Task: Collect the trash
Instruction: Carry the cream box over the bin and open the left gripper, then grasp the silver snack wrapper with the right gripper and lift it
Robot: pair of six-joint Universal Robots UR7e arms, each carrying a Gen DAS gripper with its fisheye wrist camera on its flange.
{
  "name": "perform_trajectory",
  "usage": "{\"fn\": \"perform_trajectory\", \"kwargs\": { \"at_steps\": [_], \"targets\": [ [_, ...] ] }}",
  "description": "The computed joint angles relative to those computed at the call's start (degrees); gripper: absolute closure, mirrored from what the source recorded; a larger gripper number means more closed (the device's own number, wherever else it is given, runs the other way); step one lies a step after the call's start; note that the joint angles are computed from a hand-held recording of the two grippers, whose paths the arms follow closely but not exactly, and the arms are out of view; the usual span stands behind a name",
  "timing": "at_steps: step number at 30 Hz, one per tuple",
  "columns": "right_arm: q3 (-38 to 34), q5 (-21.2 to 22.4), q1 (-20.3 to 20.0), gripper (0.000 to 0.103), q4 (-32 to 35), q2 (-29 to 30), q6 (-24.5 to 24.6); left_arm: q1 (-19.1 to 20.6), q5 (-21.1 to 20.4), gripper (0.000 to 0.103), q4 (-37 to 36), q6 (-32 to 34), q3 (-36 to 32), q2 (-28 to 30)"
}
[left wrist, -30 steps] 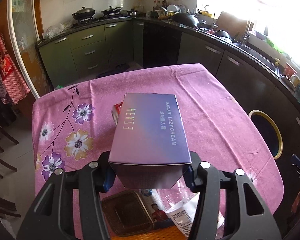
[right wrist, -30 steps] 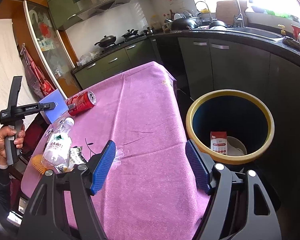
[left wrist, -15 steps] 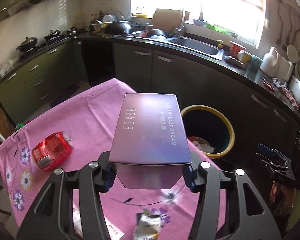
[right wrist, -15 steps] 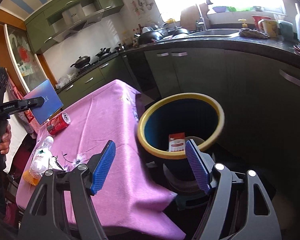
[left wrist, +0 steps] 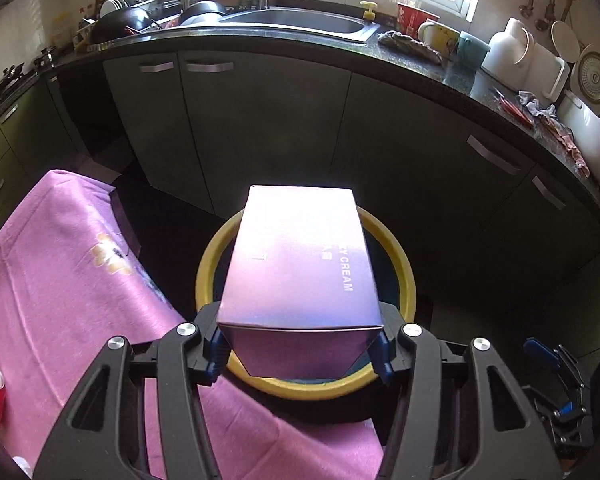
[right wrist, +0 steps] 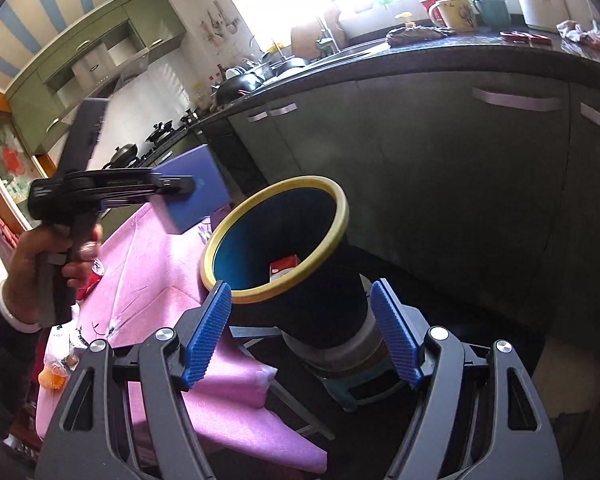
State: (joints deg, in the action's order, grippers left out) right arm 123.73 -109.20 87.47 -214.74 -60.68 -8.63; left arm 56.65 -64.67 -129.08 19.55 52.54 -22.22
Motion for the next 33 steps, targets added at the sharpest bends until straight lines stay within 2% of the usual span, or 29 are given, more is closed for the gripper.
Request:
{"fn": "perform_trajectory", "kwargs": {
  "at_steps": [3,8,16,20,28,33],
  "targets": [
    [0.3,-0.1,-0.3,0.03,-0.2,-0.2,0.2,0.1,-0.4,0.03,1.0,-1.6,-3.6,2.7],
    [0.2,-0.1,-0.4,0.029,0.8,-0.3,0.7,-0.1,-1.4,0.026,-3.6,-1.1,-0.4,-0.1],
    [-3.0,0.2,2.4,0.029,4.3,2.2,-0.9,0.7,-4.1,0.017,-18.2,-1.3,18.3,-15.2],
    [-5.2,0.0,4.7,0.029,6.5,3.9,-2.8,1.4,-3.5,0.015,-24.5,-2.2,27.9,-24.0],
    [-10.9,2.5,9.8,0.028,14.3,9.5,-7.8,3.2,3.9,0.01,-38.6,-1.7,44.4,-40.6],
    [-15.9,5.1,13.4,0.029,22.0,14.3,-12.0,5.4,9.3,0.009,-45.5,-1.3,51.5,-48.0]
  ]
}}
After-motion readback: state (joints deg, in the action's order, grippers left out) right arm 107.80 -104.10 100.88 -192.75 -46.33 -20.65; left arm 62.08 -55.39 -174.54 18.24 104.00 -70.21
